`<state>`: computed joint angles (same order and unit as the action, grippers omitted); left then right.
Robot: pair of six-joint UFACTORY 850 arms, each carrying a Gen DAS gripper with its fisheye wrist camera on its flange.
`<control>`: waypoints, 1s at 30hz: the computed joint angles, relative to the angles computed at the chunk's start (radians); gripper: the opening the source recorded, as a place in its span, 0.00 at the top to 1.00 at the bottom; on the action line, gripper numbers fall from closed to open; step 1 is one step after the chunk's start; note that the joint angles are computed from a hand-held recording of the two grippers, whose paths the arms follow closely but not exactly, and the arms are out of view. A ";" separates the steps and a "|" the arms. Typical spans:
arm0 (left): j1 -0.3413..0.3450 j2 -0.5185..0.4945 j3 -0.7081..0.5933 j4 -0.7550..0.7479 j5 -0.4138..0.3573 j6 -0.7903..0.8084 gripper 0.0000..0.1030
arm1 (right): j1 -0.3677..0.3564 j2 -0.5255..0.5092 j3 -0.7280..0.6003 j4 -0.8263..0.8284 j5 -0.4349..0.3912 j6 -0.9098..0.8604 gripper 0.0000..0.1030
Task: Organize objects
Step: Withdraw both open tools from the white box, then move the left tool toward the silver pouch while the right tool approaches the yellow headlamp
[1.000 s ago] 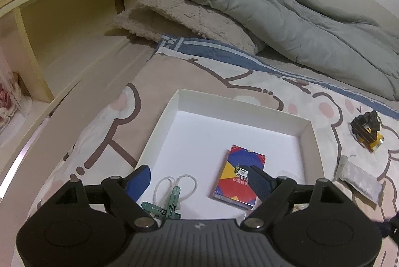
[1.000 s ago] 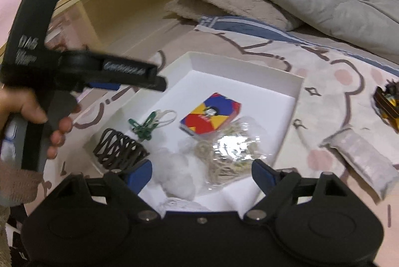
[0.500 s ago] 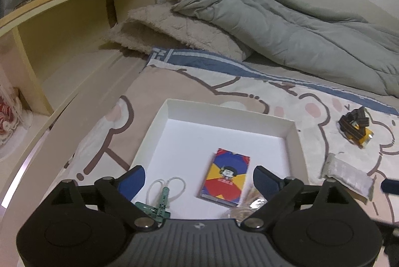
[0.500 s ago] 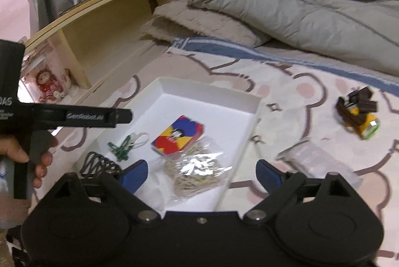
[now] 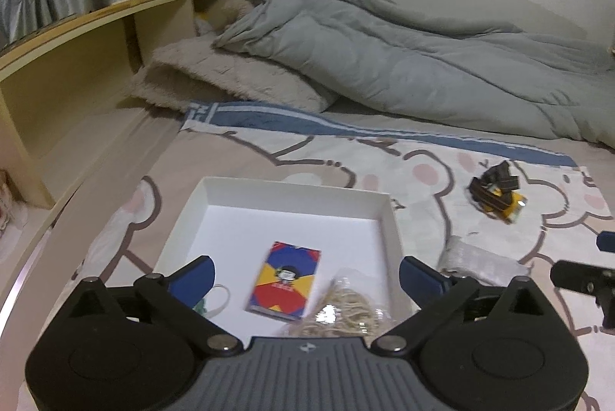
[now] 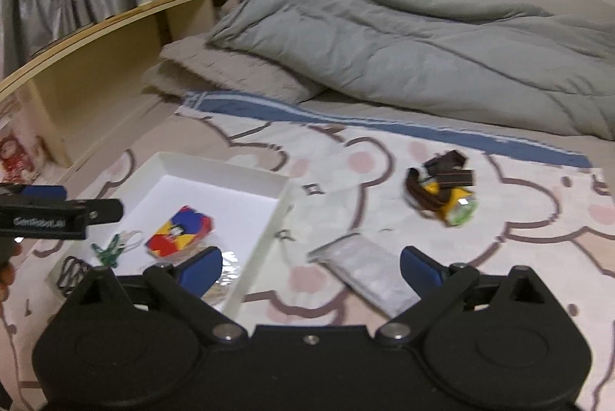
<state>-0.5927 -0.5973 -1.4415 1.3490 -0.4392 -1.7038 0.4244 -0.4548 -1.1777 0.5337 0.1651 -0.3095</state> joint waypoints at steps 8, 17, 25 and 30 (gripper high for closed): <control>-0.031 0.009 -0.001 0.039 0.030 -0.043 0.00 | -0.032 0.060 0.069 0.110 0.050 -0.105 0.01; -0.063 0.018 0.004 0.126 0.053 -0.124 0.00 | -0.070 0.122 0.141 0.155 0.100 -0.126 0.00; -0.083 0.008 -0.008 0.126 0.063 -0.115 0.00 | -0.082 0.154 0.198 0.260 0.156 -0.240 0.00; -0.096 -0.002 -0.015 0.108 0.068 -0.095 0.00 | -0.094 0.174 0.229 0.253 0.169 -0.233 0.00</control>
<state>-0.6885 -0.5990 -1.4570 1.4573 -0.3709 -1.7986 0.3299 -0.2810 -0.9489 0.7869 0.3345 -0.5426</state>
